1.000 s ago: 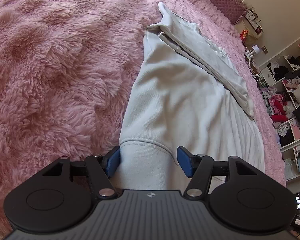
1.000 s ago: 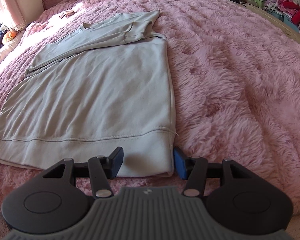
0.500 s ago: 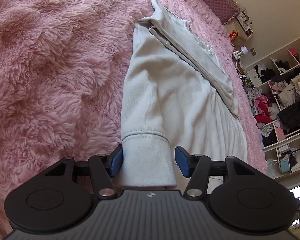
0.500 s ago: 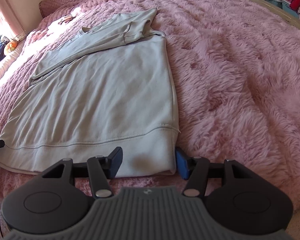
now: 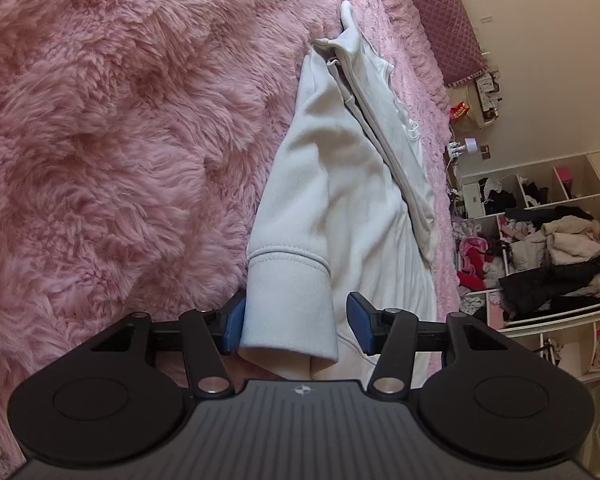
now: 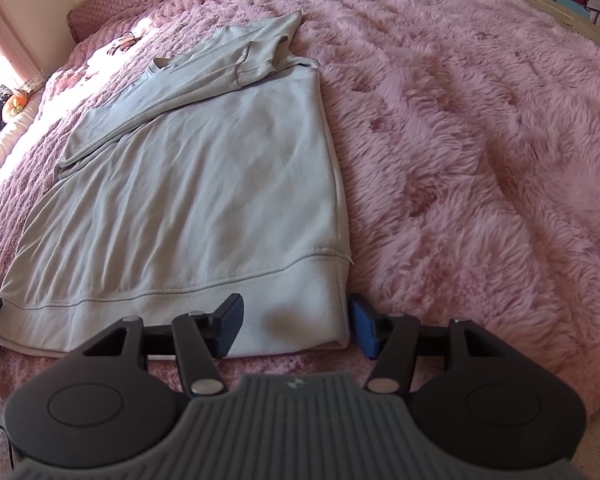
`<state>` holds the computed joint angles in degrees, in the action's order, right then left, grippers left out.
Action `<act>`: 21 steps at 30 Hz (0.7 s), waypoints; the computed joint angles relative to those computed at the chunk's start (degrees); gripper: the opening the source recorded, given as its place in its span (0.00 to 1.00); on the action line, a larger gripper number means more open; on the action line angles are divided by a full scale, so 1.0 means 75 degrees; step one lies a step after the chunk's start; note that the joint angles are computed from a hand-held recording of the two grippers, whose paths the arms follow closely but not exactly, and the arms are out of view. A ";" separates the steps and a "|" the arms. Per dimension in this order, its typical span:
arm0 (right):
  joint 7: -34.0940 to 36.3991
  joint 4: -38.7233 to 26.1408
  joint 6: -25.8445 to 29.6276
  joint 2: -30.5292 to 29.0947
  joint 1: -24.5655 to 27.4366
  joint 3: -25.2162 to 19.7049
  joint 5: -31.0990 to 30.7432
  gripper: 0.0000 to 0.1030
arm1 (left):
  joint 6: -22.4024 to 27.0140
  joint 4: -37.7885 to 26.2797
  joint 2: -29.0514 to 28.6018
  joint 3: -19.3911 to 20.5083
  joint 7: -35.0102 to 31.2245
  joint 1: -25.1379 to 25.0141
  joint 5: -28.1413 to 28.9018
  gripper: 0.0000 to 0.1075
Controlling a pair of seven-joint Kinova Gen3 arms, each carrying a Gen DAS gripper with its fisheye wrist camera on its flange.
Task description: Fold small clothes
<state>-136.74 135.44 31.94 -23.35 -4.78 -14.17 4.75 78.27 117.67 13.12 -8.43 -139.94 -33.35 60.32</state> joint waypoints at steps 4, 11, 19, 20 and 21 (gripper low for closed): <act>0.0037 -0.0028 0.0052 -0.0024 -0.0023 0.0044 -0.0009 0.53 | 0.0514 0.0546 0.0006 -0.0293 -0.0598 -0.0619 0.1012 0.57; 0.0032 -0.0039 0.0013 0.0053 -0.0020 -0.0004 0.0048 0.54 | -0.0485 0.0290 -0.0234 -0.0297 -0.0092 -0.0255 0.0360 0.64; 0.0100 0.0018 -0.0021 0.0013 -0.0072 0.0070 0.0028 0.54 | -0.0402 0.0200 0.0159 -0.0103 -0.0306 -0.0279 0.0220 0.64; 0.0128 0.0024 -0.0028 0.0007 -0.0084 0.0093 0.0013 0.54 | -0.0313 0.0180 0.0216 -0.0065 -0.0380 -0.0297 0.0269 0.62; 0.0160 0.0028 -0.0035 0.0001 -0.0096 0.0116 -0.0001 0.53 | -0.0257 0.0188 0.0242 -0.0037 -0.0476 -0.0312 0.0325 0.57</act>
